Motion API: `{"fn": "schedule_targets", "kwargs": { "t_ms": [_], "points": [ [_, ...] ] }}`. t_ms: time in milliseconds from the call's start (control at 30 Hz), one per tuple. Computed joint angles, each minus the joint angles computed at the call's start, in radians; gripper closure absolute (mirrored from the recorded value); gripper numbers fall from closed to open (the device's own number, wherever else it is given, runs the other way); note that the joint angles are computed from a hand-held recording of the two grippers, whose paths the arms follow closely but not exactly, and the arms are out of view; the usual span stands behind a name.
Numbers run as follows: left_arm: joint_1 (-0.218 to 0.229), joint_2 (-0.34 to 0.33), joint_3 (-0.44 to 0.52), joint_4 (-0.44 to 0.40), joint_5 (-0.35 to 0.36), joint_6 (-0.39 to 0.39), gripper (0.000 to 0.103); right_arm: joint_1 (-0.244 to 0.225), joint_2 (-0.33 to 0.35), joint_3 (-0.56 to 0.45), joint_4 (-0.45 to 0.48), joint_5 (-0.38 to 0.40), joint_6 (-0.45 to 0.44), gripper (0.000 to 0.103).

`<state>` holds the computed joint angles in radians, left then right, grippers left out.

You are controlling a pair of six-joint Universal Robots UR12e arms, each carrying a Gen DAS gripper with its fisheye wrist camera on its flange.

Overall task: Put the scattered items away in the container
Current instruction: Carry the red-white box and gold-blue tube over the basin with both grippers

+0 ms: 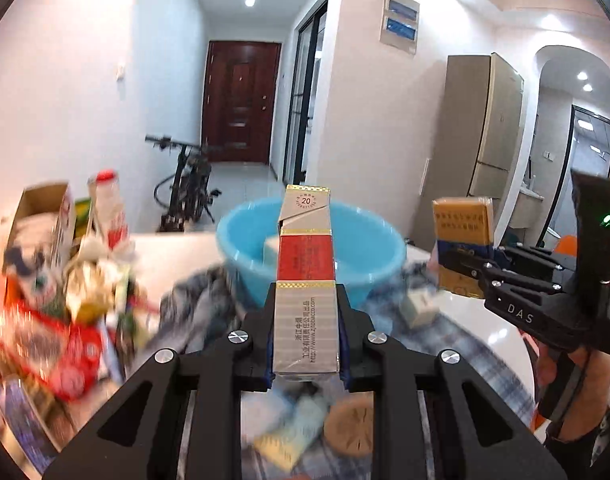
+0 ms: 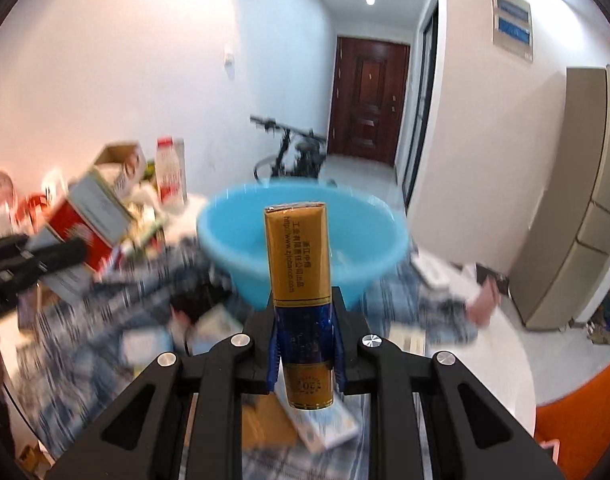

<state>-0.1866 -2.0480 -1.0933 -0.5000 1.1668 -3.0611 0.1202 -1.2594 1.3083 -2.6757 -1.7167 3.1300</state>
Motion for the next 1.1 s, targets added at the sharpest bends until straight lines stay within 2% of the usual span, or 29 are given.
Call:
{"fn": "schedule_targets", "kwargs": {
  "t_ms": [200,367,533,667,800,1000,1100],
  "points": [
    [-0.025,-0.117,0.238,-0.061,0.070,-0.002,0.082,-0.004,0.083,-0.183,0.019,0.015,0.019,0.081],
    [-0.029,-0.234,0.448,-0.152,0.076,-0.043,0.082,-0.013,0.166,-0.328,0.071,0.031,0.066,0.081],
    [-0.041,-0.334,0.600,-0.215,0.132,-0.051,0.082,-0.013,0.247,-0.447,0.121,0.017,0.076,0.081],
    [-0.040,-0.385,0.666,-0.266,0.140,-0.057,0.082,-0.014,0.300,-0.514,0.167,0.002,0.075,0.081],
    [-0.045,-0.432,0.745,-0.346,0.158,-0.050,0.082,-0.020,0.328,-0.539,0.198,0.001,0.085,0.081],
    [-0.045,-0.438,0.758,-0.348,0.169,-0.063,0.082,-0.019,0.335,-0.540,0.198,-0.025,0.076,0.081],
    [-0.046,-0.448,0.779,-0.363,0.169,-0.056,0.082,-0.021,0.330,-0.531,0.195,-0.009,0.081,0.081]
  ]
}}
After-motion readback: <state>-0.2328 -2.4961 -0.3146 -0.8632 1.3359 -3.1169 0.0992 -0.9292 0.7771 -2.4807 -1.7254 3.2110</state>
